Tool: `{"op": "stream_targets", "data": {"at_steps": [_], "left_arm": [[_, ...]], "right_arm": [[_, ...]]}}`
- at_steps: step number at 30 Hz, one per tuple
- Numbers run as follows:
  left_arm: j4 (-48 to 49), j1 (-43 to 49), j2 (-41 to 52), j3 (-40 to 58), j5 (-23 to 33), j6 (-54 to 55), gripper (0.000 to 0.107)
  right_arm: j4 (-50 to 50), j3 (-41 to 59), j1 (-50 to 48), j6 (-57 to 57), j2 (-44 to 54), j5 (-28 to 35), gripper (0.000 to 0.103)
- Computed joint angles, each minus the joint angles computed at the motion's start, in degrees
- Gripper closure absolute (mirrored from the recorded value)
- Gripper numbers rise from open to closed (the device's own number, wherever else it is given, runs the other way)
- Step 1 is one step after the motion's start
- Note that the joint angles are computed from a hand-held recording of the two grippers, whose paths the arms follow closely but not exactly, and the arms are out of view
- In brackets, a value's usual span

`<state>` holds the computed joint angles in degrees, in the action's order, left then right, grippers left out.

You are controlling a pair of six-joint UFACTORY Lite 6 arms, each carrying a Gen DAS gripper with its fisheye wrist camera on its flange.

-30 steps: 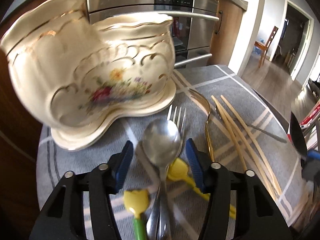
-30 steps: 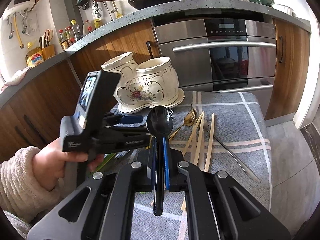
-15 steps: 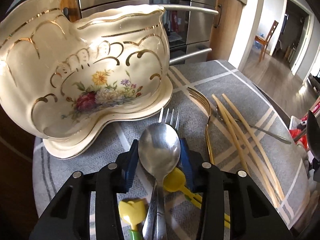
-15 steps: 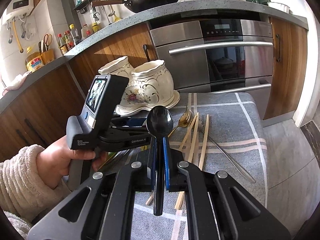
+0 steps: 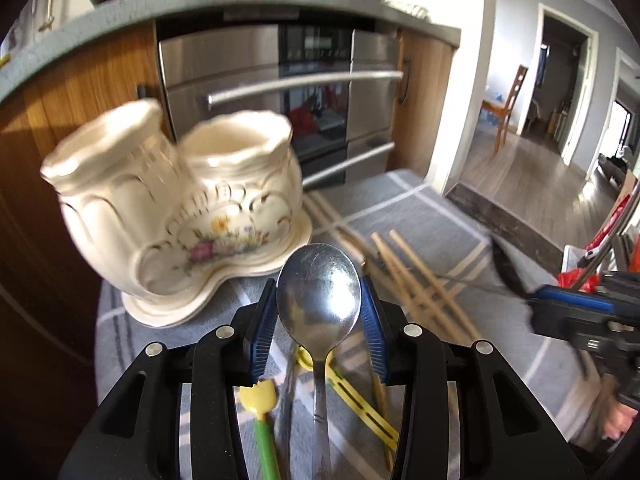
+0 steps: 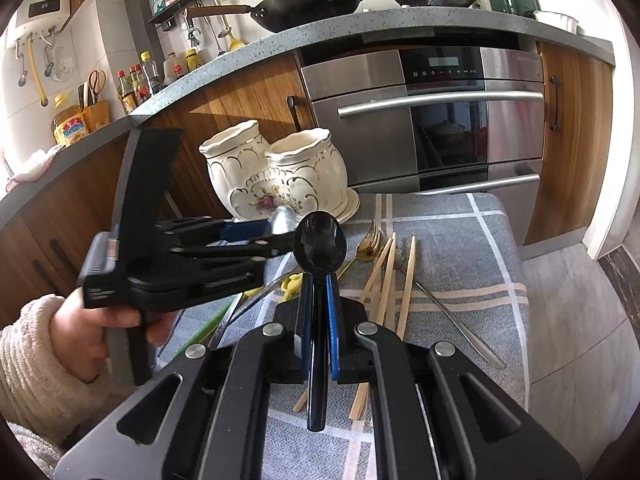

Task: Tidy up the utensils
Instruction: 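Lift the silver spoon with the left gripper toward the ceramic holder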

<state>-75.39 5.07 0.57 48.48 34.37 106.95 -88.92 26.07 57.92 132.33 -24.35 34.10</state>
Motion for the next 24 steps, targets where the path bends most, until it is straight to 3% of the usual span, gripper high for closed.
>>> {"op": "stream_targets", "data": {"at_steps": [12,24], "left_arm": [[7.4,16.7,-14.1,-3.2,18.1,-2.4,0.065],[8.3,27.5,-16.6,1.4,29.9,-3.7,0.065]], "right_arm": [[3.5,4.8,5.5,-3.0,3.0,5.8,0.096],[3.8,13.4,9.1,-5.1,9.6,11.5,0.096]]}}
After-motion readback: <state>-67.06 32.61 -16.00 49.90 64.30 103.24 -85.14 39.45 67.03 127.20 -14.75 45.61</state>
